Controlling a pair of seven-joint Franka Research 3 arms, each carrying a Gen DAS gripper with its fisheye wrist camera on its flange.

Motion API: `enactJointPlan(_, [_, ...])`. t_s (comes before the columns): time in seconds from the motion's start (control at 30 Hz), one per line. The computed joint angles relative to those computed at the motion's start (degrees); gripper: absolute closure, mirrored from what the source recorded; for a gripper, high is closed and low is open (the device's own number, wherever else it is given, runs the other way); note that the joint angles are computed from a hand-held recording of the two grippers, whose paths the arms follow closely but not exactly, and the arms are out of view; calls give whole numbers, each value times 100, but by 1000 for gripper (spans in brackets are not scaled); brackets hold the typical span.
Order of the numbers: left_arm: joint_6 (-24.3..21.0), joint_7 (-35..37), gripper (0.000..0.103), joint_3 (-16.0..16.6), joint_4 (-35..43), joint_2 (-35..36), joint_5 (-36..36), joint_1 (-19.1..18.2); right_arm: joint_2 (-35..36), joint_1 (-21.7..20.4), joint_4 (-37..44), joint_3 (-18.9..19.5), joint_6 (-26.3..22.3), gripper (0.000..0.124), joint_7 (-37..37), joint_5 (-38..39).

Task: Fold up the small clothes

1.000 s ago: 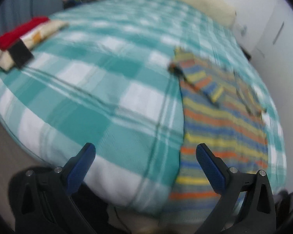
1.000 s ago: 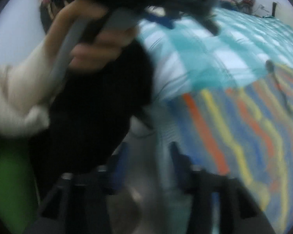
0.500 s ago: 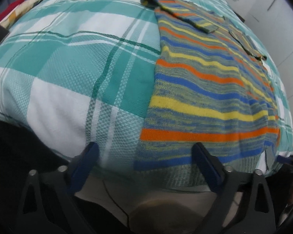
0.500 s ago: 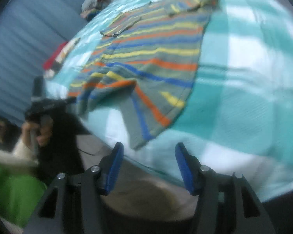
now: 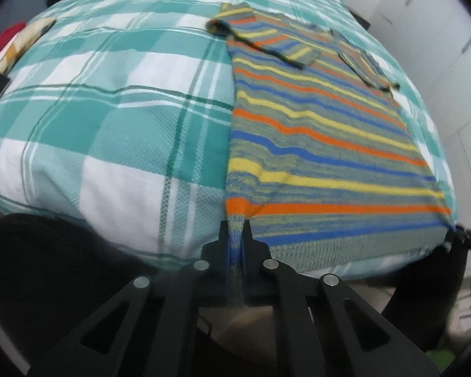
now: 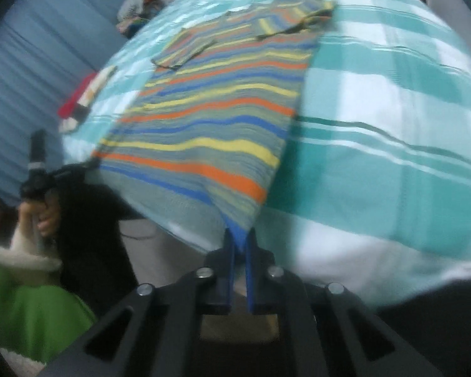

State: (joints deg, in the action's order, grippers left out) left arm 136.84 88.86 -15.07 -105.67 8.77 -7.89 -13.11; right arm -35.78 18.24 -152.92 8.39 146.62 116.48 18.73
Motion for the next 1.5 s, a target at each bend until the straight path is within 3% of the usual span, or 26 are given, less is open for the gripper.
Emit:
enactJointPlan(0.17, [-77, -433, 100, 63, -33, 100, 930, -196, 367, -163, 166, 134, -386, 119, 214, -346])
enactJointPlan(0.3, [-152, -753, 100, 83, 63, 358, 1245, -240, 857, -212, 176, 223, -357, 119, 463, -662])
enactJointPlan(0.43, [-147, -1118, 99, 106, 176, 535, 1699, -351, 1025, -188, 27, 158, -25, 119, 694, -659])
enactJointPlan(0.53, [-166, -1240, 84, 122, 143, 462, 2059, -409, 1020, -171, 102, 203, -135, 117, 817, -868])
enactJointPlan(0.6, [-222, -1371, 53, 156, 50, 277, 2351, -446, 921, -84, 123, 154, -284, 94, 729, -778])
enactJointPlan(0.67, [17, -1396, 52, 167, -192, -97, 2453, -383, 625, -69, 124, 113, -712, 77, 727, -874])
enactJointPlan(0.7, [125, -1390, 50, 165, -248, -218, 2453, -349, 481, -121, 153, 161, -899, 75, 782, -995])
enactJointPlan(0.83, [982, -1380, 28, 155, -54, -384, 2314, -243, -127, -774, 559, 469, -1925, 72, 1014, -2174])
enactJointPlan(0.9, [1475, -1104, 14, 73, 328, -109, 1911, -213, 29, -1245, 1086, 725, -2177, 61, 987, -3168])
enactJointPlan(0.93, [1636, -984, 13, 18, 550, 84, 1705, -205, 189, -1407, 1316, 799, -2127, 60, 979, -3599])
enactJointPlan(1.0, [2081, -761, 9, -145, 901, 486, 1238, -181, 827, -1586, 1890, 760, -1555, 53, 988, -4440])
enactJointPlan(1.07, [2408, -981, 9, -106, 1345, 993, 1300, -326, 1660, -1348, 2475, 307, -844, 53, 1113, -4998])
enactJointPlan(1.1, [2642, -1258, 9, 29, 1510, 1241, 1526, -506, 2045, -1410, 2778, 300, -655, 53, 1110, -5008])
enactJointPlan(1.13, [2834, -1623, 9, 252, 1544, 1367, 1845, -733, 2546, -1671, 3092, 427, -148, 53, 835, -4900])
enactJointPlan(1.17, [3091, -2105, 9, 615, 1570, 1524, 2306, -1039, 3046, -1732, 3480, 493, 41, 53, 930, -5049])
enactJointPlan(1.23, [3347, -2798, 9, 1089, 1452, 1619, 3023, -1386, 3973, -1488, 4213, 288, 277, 54, 611, -4799])
enactJointPlan(1.27, [3274, -2871, 9, 1118, 1411, 1601, 3130, -1419, 4387, -1402, 4565, 240, 273, 54, 501, -4732])
enactJointPlan(1.37, [2804, -2243, 9, 391, 1541, 1729, 2819, -864, 5464, -1137, 5554, 60, -22, 57, 241, -4537])
enactJointPlan(1.43, [2812, -2168, 9, 270, 1571, 1760, 2687, -735, 5816, -928, 5861, -165, -308, 73, 277, -4513])
enactJointPlan(1.47, [2845, -2236, 9, 286, 1516, 1719, 2680, -742, 5905, -959, 5903, -203, -279, 91, 245, -4335])
enactJointPlan(1.5, [2841, -2221, 9, 218, 1533, 1734, 2587, -678, 5825, -985, 5761, -266, -115, 121, 388, -4235])
